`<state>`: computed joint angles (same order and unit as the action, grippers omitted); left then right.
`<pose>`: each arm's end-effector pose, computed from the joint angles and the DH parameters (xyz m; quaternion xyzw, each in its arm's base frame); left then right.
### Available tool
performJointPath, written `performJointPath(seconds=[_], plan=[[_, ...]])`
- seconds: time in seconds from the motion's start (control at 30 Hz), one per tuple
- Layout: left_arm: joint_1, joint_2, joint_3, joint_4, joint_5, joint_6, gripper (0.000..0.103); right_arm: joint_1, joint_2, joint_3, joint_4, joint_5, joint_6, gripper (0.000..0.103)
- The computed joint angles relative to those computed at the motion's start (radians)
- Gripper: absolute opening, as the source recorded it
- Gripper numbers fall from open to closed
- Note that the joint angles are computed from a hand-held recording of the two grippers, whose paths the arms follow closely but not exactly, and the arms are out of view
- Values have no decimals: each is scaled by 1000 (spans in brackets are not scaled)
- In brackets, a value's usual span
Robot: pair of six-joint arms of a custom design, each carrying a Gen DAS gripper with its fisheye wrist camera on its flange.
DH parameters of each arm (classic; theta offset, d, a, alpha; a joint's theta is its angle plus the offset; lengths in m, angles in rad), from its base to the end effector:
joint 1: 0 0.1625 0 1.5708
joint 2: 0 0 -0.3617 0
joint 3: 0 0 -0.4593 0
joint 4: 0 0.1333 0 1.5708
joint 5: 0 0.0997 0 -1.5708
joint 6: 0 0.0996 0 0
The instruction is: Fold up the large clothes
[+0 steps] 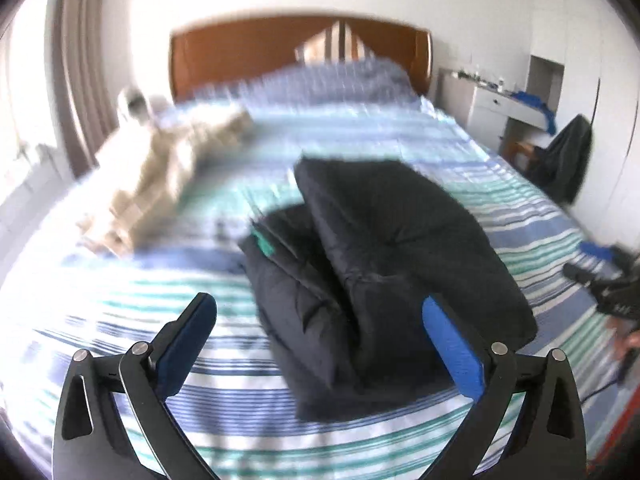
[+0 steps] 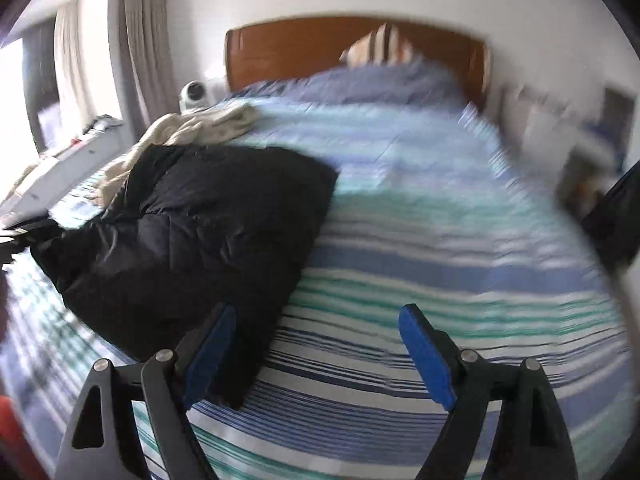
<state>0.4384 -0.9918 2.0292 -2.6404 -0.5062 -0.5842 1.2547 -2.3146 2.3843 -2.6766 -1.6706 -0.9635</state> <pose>-0.3887 -0.4257 0.0247 0.2253 0.8316 -0.3931 0.3212 0.0087 -0.3704 0.4320 0.2526 -0.8305 0.3709 0.3300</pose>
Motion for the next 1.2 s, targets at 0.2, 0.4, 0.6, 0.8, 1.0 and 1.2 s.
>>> performJointPath(seconds=[0.2,0.4,0.6,0.8,1.0,1.2], plan=[[-118,3,4,342,142,-272,103,50,-153,86,-84,-72,49,86],[-143,96,-76,372,95,-430,103,44,-300,158,-60,-77,-8,86],[-183,101,-109,581,89,-657,103,37,-421,168,70,-57,19,86],[-227,83,-60,468,59,-687,103,-62,-566,178,263,50,46,86],[-241,78,-89,650,41,-819,103,-67,-624,171,395,21,38,86],[-252,92,-144,751,-15,-869,103,-16,-666,178,423,-45,57,86]])
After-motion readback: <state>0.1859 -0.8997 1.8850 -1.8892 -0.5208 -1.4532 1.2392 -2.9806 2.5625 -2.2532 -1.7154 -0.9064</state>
